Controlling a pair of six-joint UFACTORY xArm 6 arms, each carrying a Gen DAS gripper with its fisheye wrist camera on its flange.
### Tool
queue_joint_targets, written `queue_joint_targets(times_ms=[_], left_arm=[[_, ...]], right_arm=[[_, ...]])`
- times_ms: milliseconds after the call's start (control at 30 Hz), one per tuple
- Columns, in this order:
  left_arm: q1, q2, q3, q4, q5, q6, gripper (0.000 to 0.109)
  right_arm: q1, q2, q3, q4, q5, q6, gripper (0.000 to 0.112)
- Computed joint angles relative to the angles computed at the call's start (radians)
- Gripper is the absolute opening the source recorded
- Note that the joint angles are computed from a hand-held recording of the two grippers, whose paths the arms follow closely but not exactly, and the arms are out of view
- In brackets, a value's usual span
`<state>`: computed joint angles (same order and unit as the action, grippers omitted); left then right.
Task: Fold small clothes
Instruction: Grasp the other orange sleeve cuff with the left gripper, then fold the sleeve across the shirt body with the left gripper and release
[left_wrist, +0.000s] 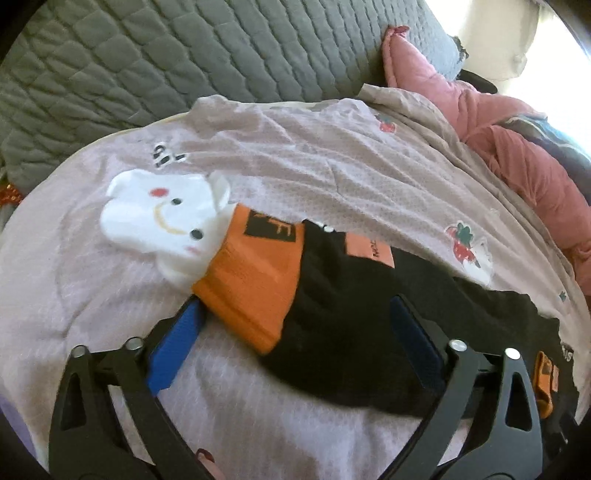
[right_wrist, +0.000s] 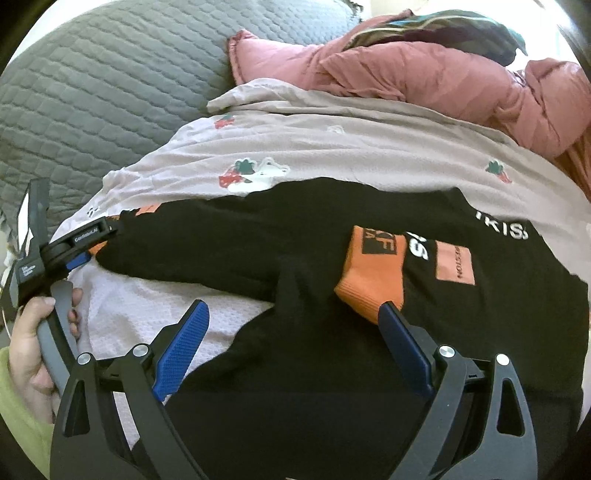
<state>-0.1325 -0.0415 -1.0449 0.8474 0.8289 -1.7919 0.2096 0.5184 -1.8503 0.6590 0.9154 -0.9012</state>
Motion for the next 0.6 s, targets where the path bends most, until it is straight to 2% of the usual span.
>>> queue_joint_targets(times_ms=[67, 100, 167, 233, 300, 367, 500, 600], left_arm=[[0.002, 0.012, -0.011, 0.006, 0.015, 0.005, 0.062], [0.004, 0.009, -0.008, 0.012, 0.012, 0.001, 0.057], [0.014, -0.019, 0.025, 0.062, -0.033, -0.045, 0.022], [0.003, -0.04, 0.037, 0.134, -0.039, -0.086, 0.012], [-0.017, -0.055, 0.035, 0.197, -0.033, -0.111, 0.007], [-0.022, -0.071, 0.041, 0.235, -0.066, -0.134, 0.007], [-0.067, -0.053, -0.011, 0.278, -0.044, -0.105, 0.006], [-0.086, -0.044, -0.041, 0.322, -0.107, -0.129, 0.006]], right_arm=[[-0.006, 0.01, -0.009, -0.005, 0.002, 0.023, 0.092], [-0.007, 0.012, -0.01, -0.007, 0.0, 0.03, 0.092], [-0.01, 0.015, -0.008, -0.011, -0.007, 0.042, 0.092], [-0.012, 0.016, -0.006, -0.017, -0.012, 0.052, 0.092], [-0.015, 0.017, -0.006, -0.021, -0.007, 0.055, 0.092], [-0.019, 0.01, 0.002, -0.02, -0.01, 0.051, 0.092], [-0.036, 0.009, -0.003, -0.014, -0.009, 0.057, 0.092], [-0.06, 0.018, -0.023, -0.01, 0.0, 0.073, 0.092]])
